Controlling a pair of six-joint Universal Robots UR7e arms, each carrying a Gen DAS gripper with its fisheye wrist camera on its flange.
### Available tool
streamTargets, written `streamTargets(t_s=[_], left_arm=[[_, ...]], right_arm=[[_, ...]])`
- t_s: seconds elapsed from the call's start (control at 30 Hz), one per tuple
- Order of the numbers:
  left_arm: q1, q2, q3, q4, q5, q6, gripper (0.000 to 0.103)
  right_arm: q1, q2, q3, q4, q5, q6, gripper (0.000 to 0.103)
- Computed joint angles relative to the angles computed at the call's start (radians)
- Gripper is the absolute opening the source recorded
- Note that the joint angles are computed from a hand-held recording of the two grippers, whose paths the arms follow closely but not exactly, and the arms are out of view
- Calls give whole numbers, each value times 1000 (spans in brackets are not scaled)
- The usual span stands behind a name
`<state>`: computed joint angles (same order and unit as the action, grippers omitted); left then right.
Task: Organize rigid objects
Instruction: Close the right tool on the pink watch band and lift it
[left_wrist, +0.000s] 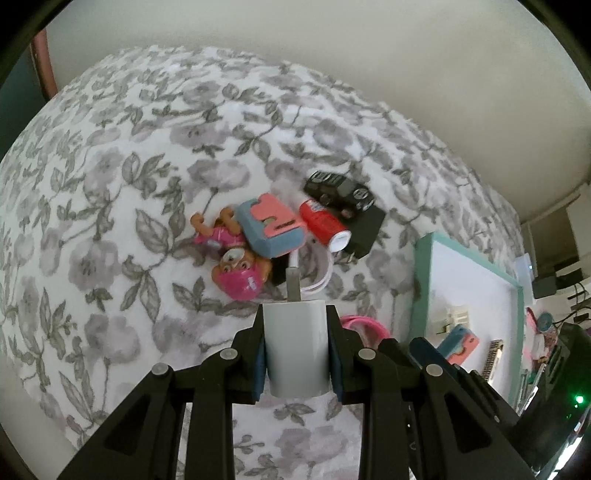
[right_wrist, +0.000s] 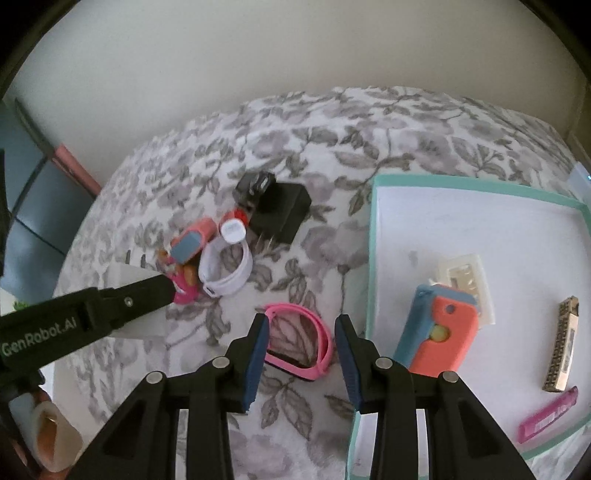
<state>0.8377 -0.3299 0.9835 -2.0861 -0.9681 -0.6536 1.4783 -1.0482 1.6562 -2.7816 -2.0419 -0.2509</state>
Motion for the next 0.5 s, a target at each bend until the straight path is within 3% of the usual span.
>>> streamTargets(t_s=[0.13, 0.27, 0.4, 0.5], left_arm=[[12, 4, -7, 19, -16, -20, 29], [14, 5, -11, 14, -20, -18, 29], [21, 4, -13, 14, -24, -27, 29], [25, 1, -12, 13, -26, -35, 29]], right_arm=[[-1, 22, -12, 15, -24, -15, 41], [-2, 35, -19, 15, -16, -30, 58], [19, 58, -22, -28, -71, -78, 63], [21, 57, -24, -34, -56, -79, 67]])
